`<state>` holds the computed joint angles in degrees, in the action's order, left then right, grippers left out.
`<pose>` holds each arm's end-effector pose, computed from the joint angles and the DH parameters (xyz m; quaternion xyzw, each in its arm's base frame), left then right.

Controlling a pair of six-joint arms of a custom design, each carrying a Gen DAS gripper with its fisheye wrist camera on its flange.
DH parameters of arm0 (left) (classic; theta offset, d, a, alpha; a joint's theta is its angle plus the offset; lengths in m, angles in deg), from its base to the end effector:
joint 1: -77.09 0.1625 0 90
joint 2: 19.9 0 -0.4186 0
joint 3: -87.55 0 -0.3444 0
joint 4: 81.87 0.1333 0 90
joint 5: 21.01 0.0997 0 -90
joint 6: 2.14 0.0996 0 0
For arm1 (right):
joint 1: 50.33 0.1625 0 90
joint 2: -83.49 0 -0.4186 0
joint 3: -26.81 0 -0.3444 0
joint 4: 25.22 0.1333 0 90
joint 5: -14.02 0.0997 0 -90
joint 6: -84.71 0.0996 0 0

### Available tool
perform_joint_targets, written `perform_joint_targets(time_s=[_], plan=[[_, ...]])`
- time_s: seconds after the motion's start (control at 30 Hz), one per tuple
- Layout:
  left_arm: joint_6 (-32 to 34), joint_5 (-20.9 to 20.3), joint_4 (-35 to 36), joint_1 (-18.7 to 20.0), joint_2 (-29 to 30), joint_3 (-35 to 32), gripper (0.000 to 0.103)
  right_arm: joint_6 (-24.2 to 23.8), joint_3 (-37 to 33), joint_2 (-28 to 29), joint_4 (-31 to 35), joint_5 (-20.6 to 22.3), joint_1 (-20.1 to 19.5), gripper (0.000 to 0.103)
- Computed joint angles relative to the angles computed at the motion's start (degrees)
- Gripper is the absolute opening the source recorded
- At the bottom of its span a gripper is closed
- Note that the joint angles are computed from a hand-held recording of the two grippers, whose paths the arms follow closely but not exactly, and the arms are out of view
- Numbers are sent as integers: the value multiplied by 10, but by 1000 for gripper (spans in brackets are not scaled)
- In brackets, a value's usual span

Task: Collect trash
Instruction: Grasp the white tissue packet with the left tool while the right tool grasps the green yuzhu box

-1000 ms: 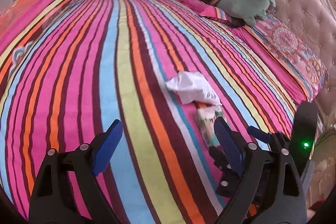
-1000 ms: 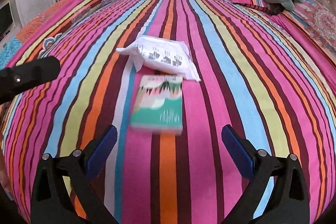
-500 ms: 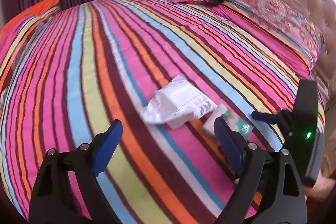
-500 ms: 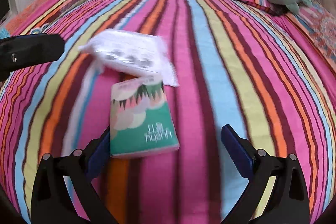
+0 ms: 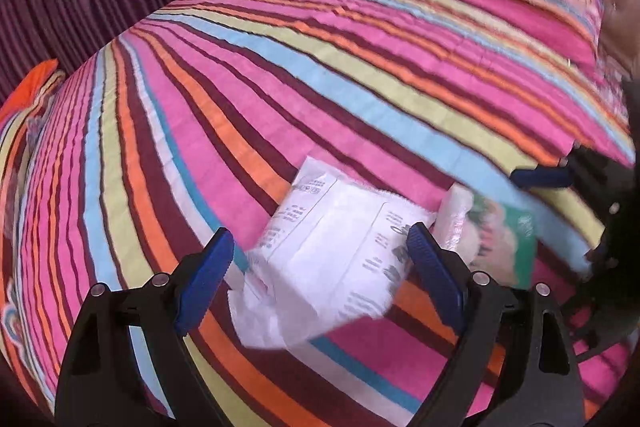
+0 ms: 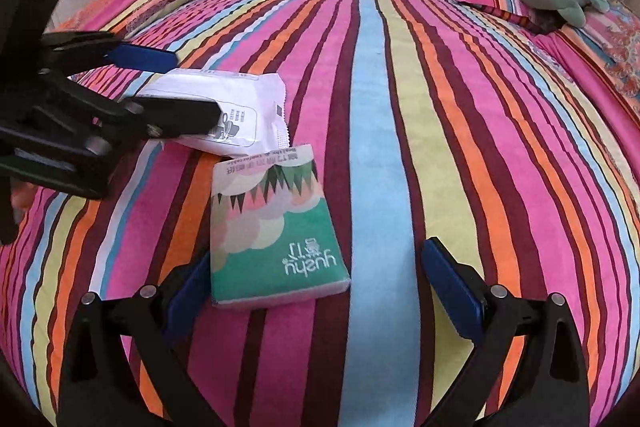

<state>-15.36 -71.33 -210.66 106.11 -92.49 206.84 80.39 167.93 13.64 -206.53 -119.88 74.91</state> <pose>-0.2977 -0.3903 0.2216 0.4013 0.8486 -0.1525 0.3092 0.2677 -0.2676 0.1961 0.2479 -0.8815 0.2537 0.3118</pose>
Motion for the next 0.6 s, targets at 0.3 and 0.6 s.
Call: perform_joint_targets(time_s=[0.3,0.6], plan=[[-40,-25,-19,25,17,2,86,-12,-7,14,-12,1,1,83],[-170,-17,-49,3,-17,50,60,-59,-1,53,-71,-37,24,49]])
